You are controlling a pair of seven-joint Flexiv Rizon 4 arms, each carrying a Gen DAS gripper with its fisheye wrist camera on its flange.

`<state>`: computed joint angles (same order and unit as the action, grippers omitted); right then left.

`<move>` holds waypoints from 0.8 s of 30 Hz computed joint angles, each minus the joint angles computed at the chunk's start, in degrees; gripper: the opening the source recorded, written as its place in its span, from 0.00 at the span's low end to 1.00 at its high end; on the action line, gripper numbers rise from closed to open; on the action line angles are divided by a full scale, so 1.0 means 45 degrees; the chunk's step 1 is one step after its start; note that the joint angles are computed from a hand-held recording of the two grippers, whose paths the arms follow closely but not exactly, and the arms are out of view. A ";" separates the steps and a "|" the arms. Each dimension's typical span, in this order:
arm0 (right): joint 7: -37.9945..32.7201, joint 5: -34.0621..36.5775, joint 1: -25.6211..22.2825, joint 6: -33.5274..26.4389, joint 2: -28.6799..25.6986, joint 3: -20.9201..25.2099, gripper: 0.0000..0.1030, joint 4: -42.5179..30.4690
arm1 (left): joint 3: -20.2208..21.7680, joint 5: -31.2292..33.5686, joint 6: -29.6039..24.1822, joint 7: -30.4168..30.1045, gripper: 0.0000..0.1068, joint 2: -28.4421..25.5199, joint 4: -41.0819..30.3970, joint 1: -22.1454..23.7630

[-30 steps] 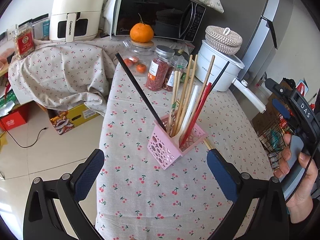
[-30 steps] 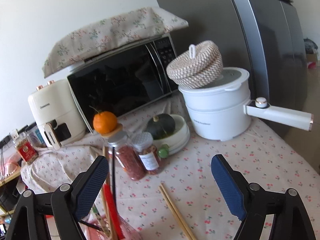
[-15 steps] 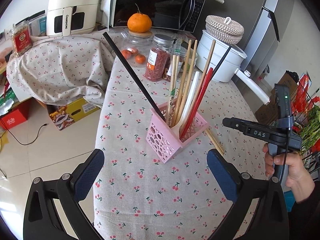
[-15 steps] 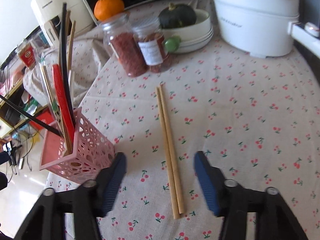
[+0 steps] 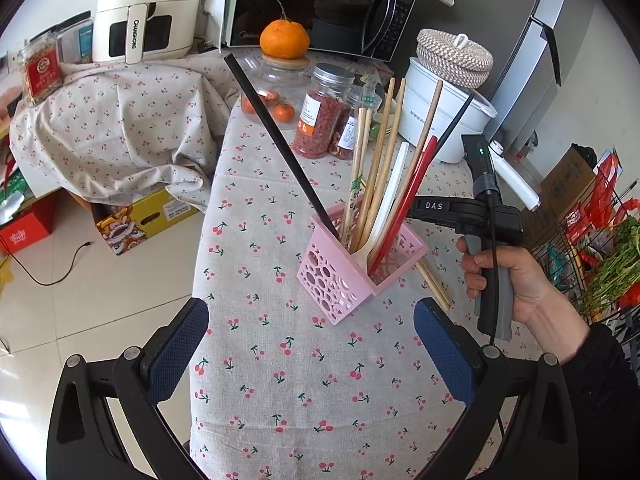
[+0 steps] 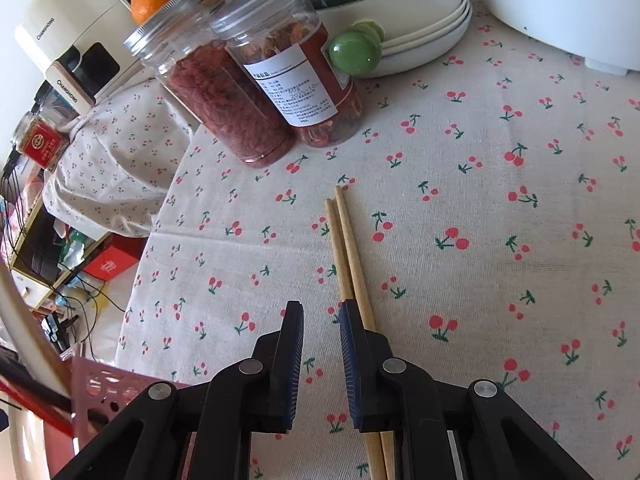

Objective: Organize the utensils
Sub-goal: 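Move the right gripper to a wooden chopstick and grasp it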

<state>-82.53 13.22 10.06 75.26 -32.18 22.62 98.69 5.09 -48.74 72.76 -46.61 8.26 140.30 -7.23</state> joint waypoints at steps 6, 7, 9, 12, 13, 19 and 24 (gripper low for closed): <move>0.0724 -0.1151 0.1016 -0.0147 -0.0004 -0.1222 0.17 0.0150 | -0.0014 -0.0170 0.0063 0.0114 0.96 0.0041 0.0020 -0.0092; 0.1214 -0.1780 0.1530 -0.0206 0.0074 -0.1873 0.17 0.0338 | -0.0018 -0.0131 0.0052 0.0078 0.96 0.0041 0.0023 -0.0086; 0.1918 -0.3137 0.2387 0.0146 0.0302 -0.2954 0.12 0.0992 | -0.0038 -0.0032 0.0009 -0.0007 0.96 0.0058 0.0039 -0.0093; 0.3052 -0.5493 0.3806 0.0279 0.0711 -0.4680 0.10 0.1973 | -0.0092 0.0090 0.0012 -0.0082 0.96 0.0132 0.0079 -0.0176; 0.3276 -0.6048 0.4020 0.0201 0.0848 -0.4941 0.06 0.2215 | -0.0113 0.0138 0.0019 -0.0102 0.96 0.0159 0.0086 -0.0218; 0.3473 -0.5963 0.2694 -0.0628 0.1629 -0.3461 0.05 0.2916 | -0.0274 0.0447 0.0492 0.0009 0.96 0.0478 0.0386 -0.0800; 0.3051 -0.4218 0.1407 -0.0272 0.3098 -0.2057 0.05 0.3893 | -0.0339 0.0205 0.0405 0.0256 0.96 0.0786 0.0608 -0.1565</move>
<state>-68.80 -5.76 16.40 74.03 -18.23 13.36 116.21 3.57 -47.82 74.59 -45.46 11.80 143.03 -14.28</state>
